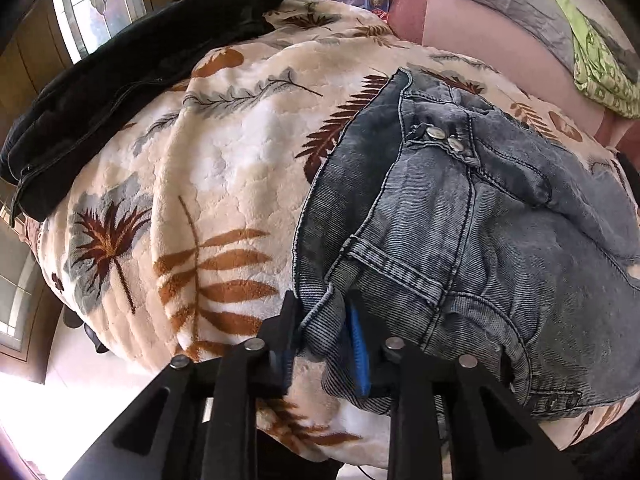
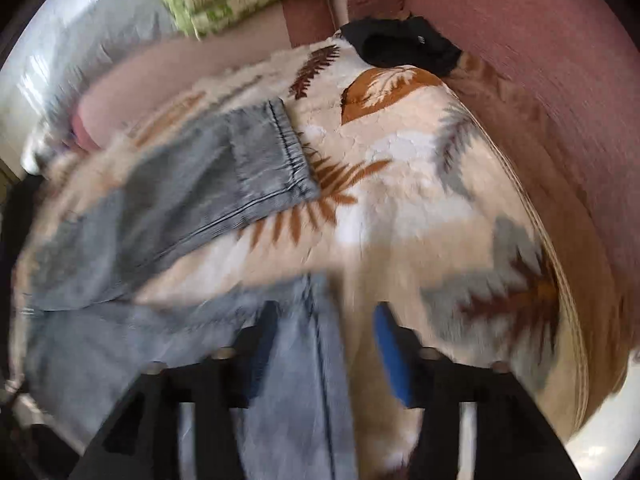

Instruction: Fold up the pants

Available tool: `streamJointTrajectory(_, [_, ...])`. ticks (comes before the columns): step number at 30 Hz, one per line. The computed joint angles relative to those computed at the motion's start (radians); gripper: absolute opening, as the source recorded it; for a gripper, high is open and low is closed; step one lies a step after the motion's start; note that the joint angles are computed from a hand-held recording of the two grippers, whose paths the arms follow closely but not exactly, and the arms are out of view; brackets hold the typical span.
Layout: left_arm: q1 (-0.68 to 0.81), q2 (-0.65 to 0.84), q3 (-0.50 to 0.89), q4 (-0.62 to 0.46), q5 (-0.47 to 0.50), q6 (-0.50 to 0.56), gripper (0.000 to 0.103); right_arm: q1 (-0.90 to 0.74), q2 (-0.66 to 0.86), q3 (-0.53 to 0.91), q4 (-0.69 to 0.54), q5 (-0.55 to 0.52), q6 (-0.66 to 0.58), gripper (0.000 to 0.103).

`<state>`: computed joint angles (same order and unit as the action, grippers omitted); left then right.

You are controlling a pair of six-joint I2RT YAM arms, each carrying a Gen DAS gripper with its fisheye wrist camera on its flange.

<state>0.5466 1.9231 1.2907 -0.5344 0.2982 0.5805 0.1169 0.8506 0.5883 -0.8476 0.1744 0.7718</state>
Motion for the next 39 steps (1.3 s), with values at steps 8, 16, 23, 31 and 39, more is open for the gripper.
streamJointTrajectory(8, [-0.003, 0.006, 0.006, 0.000, -0.011, -0.013, 0.037, 0.199, 0.051, -0.047, -0.070, -0.089, 0.126, 0.018])
streamJointTrajectory(16, [-0.020, -0.003, -0.015, 0.030, -0.049, -0.011, 0.041, 0.400, 0.223, 0.081, -0.216, 0.153, 0.216, 0.019])
streamJointTrajectory(23, [0.020, -0.028, 0.061, -0.065, 0.028, 0.012, 0.045, 0.167, 0.030, 0.088, -0.149, 0.102, 0.090, 0.070])
streamJointTrajectory(31, [-0.077, 0.077, 0.254, -0.135, 0.082, -0.044, 0.061, -0.122, 0.384, 0.079, 0.217, -0.103, -0.153, 0.065])
streamJointTrajectory(39, [-0.190, 0.233, 0.380, -0.175, -0.025, 0.015, 0.045, -0.080, 0.408, 0.063, 0.231, -0.066, -0.163, 0.061])
